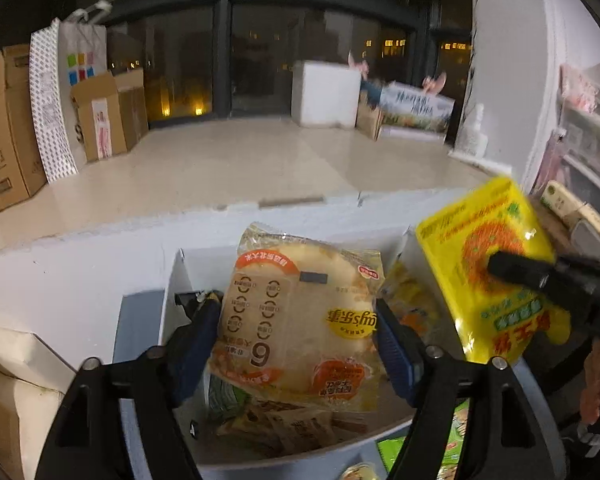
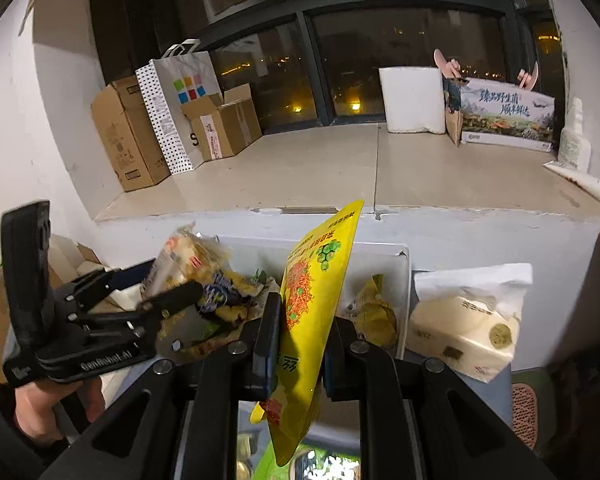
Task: Organize snacks
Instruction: 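Lower both bags into the white box and open both tools, then grasp the round Lay's bag with the right tool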
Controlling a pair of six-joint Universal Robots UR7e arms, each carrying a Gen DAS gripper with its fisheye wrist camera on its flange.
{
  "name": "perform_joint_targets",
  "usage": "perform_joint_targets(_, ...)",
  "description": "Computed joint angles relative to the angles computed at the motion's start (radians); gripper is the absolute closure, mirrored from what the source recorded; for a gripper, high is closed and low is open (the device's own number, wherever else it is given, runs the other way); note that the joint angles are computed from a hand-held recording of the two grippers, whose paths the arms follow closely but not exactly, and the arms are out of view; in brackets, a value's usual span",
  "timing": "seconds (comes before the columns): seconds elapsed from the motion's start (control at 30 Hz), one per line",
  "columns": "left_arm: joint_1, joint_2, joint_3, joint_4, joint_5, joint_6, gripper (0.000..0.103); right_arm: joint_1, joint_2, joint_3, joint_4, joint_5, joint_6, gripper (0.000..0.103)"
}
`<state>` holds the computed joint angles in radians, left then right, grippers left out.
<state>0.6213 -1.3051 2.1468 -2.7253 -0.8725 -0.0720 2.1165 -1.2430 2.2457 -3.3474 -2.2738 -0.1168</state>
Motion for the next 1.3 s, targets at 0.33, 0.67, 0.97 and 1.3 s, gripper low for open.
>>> perform_joint_targets(0.33, 0.036, 0.003, 0.036, 0.008, 0.017, -0.05, 0.0, -0.018, 0.02, -0.004, -0.051, -0.026, -0.015, 0.0)
perform_joint_targets(0.67, -0.079, -0.178, 0.173, 0.037, -0.007, -0.106, 0.0, 0.059, -0.046, 0.079, -0.098, -0.034, -0.005, 0.0)
perform_joint_targets(0.97, -0.318, -0.522, 0.339, 0.309, 0.0, -0.306, 0.0, 0.207, -0.128, 0.23, -0.133, -0.098, 0.048, 0.0)
perform_joint_targets(1.3, -0.641, -0.899, 0.433, 0.809, -0.036, -0.672, 0.0, 0.333, -0.151, 0.438, -0.152, -0.199, 0.221, 0.0)
